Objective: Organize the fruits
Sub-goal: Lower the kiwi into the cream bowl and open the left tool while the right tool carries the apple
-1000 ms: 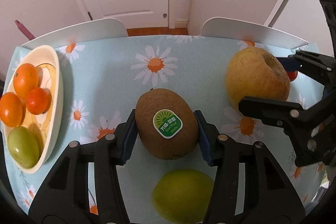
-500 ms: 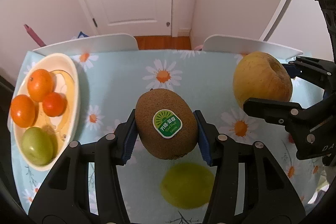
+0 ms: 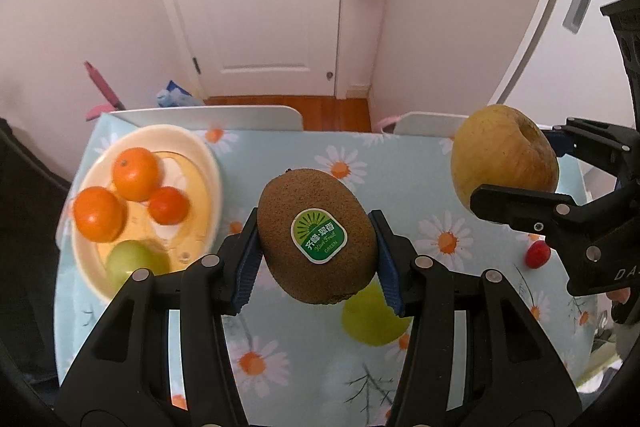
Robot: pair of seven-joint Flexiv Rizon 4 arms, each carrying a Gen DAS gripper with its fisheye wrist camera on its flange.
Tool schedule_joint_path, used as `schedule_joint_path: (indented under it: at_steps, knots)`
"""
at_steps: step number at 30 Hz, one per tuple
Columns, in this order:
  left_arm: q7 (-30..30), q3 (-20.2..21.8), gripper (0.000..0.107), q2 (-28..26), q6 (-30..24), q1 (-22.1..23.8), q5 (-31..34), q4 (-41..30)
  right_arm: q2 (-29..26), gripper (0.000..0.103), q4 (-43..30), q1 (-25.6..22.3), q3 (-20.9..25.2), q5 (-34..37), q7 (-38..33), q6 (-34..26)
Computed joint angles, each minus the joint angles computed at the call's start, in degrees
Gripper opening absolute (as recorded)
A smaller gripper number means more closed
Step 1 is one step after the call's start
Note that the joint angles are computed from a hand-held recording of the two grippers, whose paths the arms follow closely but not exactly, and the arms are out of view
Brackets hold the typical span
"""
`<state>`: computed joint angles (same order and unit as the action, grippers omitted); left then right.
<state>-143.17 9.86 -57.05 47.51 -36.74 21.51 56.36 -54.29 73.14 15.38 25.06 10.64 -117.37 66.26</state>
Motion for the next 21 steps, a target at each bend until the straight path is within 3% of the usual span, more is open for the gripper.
schedule_joint_path:
  at_steps: [10,21]
  knots:
    - [-3.83,2.05,0.055,10.39,5.58,-0.67,5.13,14.77,3.63,0.070,4.13,3.52,-0.07,-0.42,5.47,5.07]
    - [-4.48,2.24,0.055,17.80,12.48,3.14,9.30,27.91,3.53,0.070,4.31,10.20,-2.04,-5.00,16.29,9.46]
